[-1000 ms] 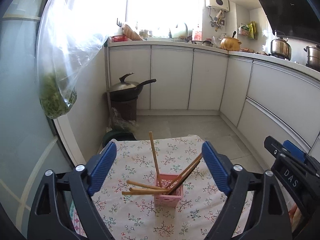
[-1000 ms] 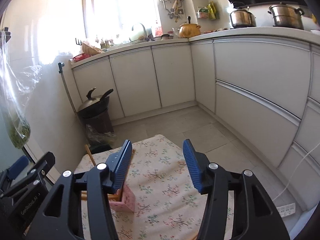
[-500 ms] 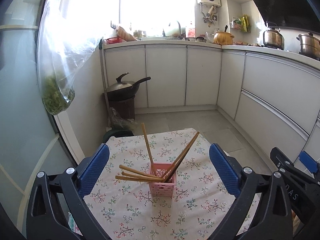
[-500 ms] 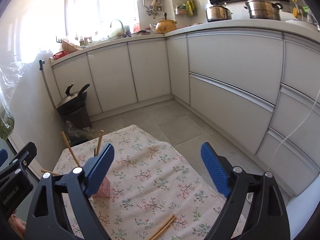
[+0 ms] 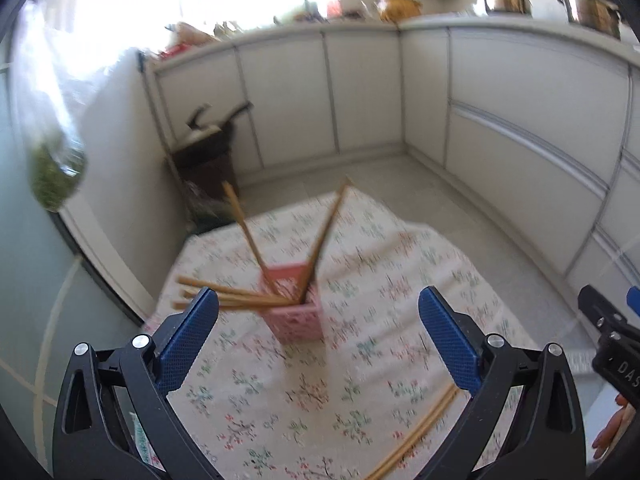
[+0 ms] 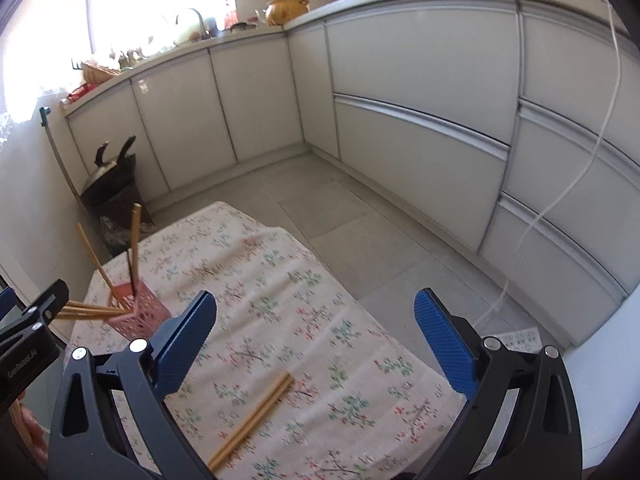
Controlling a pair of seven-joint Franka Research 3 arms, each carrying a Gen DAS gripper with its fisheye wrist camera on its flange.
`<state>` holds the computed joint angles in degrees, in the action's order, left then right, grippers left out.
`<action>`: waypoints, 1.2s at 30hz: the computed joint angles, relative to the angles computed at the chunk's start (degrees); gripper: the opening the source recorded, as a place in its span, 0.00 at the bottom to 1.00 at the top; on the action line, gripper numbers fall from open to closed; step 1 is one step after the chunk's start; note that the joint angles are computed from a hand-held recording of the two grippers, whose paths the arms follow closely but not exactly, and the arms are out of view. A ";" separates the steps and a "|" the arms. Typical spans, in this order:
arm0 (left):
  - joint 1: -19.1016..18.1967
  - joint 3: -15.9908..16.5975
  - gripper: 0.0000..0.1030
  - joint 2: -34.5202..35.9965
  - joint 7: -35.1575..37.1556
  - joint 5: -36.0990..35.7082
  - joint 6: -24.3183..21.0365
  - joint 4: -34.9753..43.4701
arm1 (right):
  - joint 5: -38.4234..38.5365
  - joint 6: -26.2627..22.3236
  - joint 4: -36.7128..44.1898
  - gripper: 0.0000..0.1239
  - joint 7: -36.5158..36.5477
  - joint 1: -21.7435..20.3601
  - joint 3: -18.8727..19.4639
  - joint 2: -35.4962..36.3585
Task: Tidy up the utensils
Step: 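Withdraw both tools toward the last two wooden chopsticks, then grasp one wooden chopstick with the left tool and lift it upright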
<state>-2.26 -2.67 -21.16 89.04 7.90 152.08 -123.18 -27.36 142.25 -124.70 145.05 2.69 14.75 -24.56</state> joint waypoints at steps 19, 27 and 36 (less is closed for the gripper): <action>-2.20 -5.17 0.87 25.39 8.20 -10.27 -34.32 19.64 | 17.00 -5.39 -8.48 0.78 -6.80 -0.82 -6.21 -5.11; -1.21 -6.35 0.84 27.88 8.38 -11.26 -36.41 21.98 | 21.14 -6.49 -7.98 0.78 -9.44 -0.45 -7.03 -3.79; -1.91 -6.63 0.40 27.73 8.66 -5.48 -33.17 19.79 | 22.30 -8.22 -6.59 0.78 -9.78 -0.04 -6.95 -2.02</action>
<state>-4.17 -9.30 6.57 97.70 2.43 118.91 -103.40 -5.06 134.03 -131.29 135.27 2.65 7.80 -26.58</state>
